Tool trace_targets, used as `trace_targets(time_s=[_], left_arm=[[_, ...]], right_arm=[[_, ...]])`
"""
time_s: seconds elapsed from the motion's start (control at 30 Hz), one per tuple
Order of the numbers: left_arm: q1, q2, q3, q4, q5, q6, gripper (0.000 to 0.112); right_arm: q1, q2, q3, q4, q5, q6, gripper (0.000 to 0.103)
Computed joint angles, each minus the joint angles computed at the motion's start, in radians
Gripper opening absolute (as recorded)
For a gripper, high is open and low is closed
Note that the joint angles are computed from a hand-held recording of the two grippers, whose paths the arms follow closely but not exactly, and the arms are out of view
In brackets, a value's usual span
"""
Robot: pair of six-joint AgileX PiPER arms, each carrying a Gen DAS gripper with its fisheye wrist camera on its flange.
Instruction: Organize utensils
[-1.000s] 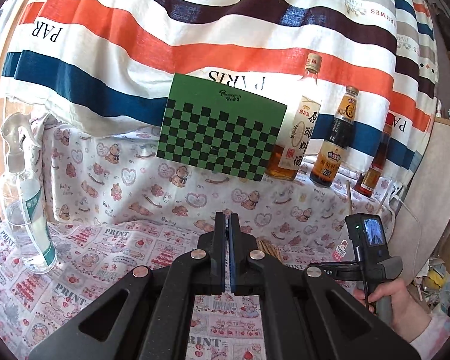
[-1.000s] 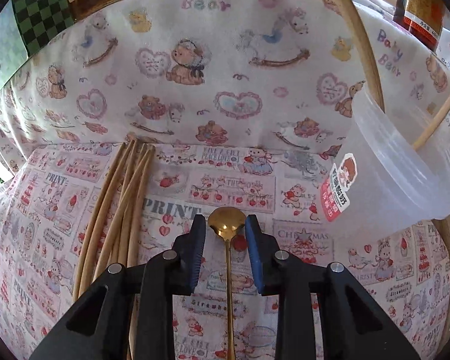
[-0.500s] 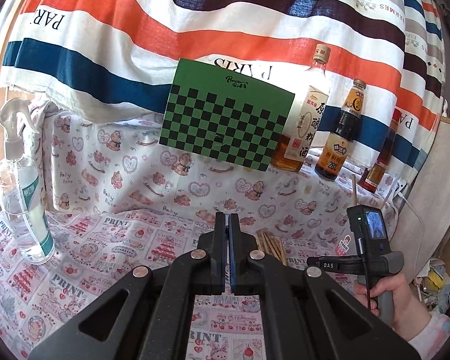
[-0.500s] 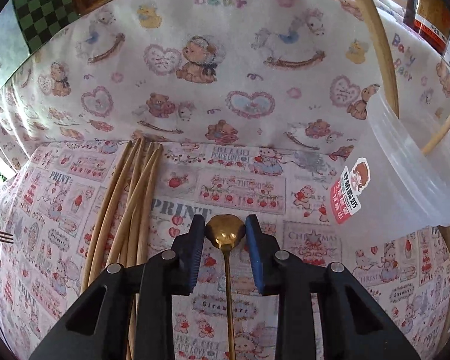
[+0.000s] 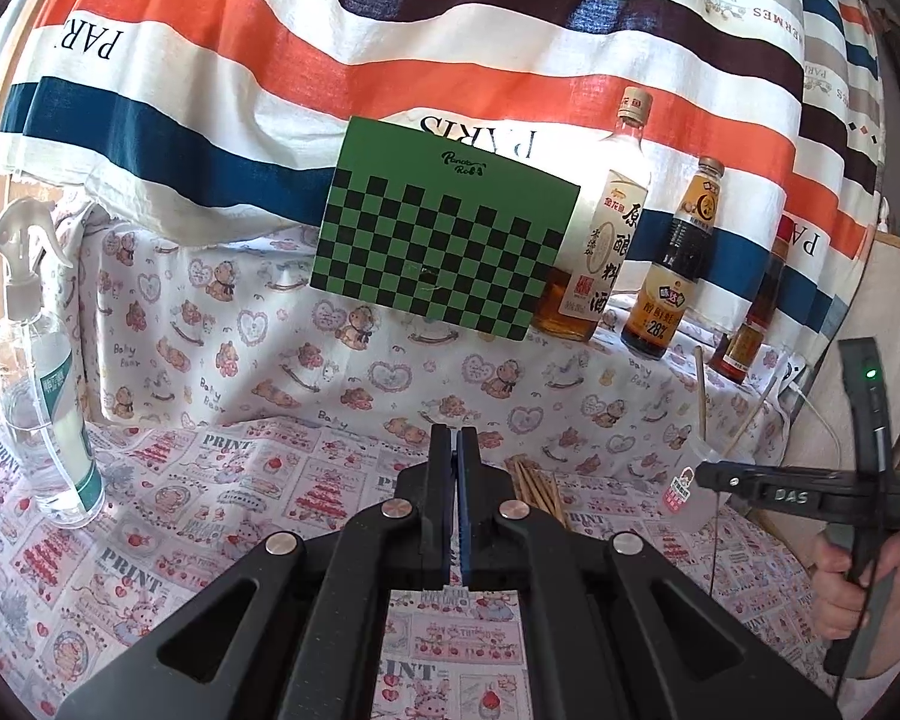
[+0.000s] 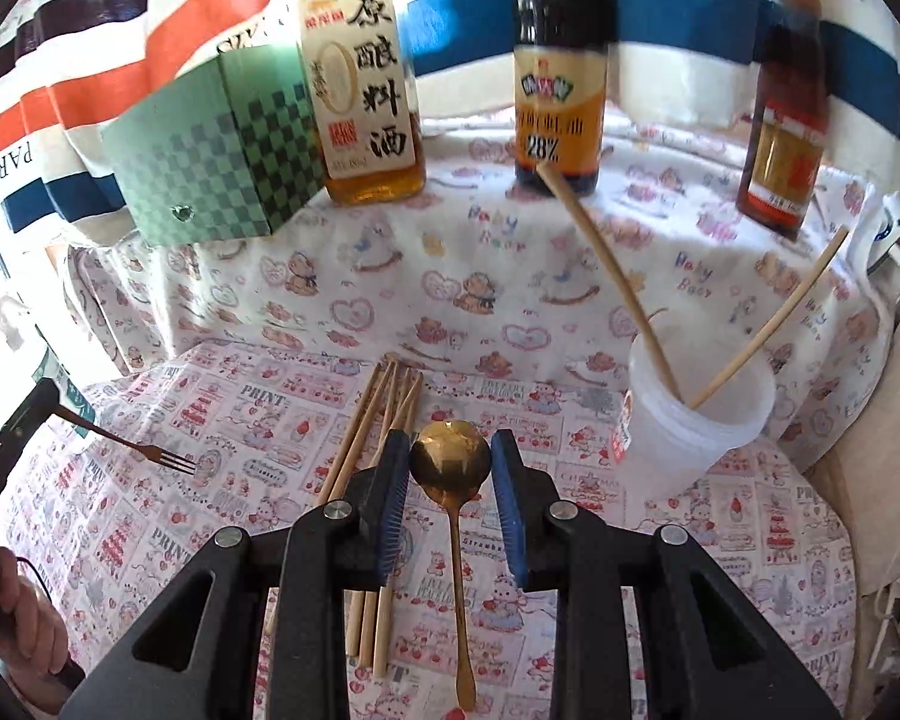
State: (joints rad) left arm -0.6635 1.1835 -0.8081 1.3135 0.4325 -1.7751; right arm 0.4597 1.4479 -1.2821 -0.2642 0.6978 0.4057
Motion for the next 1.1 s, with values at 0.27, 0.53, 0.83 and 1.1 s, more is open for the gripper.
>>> trace_targets(time_s=[0.27,0.53,0.83,1.1], left_arm=[[-0.034,0.015,-0.014,-0.010,0.032,0.022,0.000],[-0.063,0.008,0.009,0.110,0.038,-0.069,0.000],[-0.205,0.099,-0.224,-0.015,0.202,0.242,0.000],[-0.310,0.252,-0.641,-0.257,0.297,0.585,0.000]], right_arm=[[0.078,-0.129,0.018,-0.167,0.084,0.112,0.030],[0.072,-0.178,0.024,-0.188,0.107,0.120,0.030],[-0.023,-0.209,-0.084,-0.040,0.145,-0.055,0.030],[-0.083,-0.206,-0.216,0.006,0.220,-0.166,0.030]])
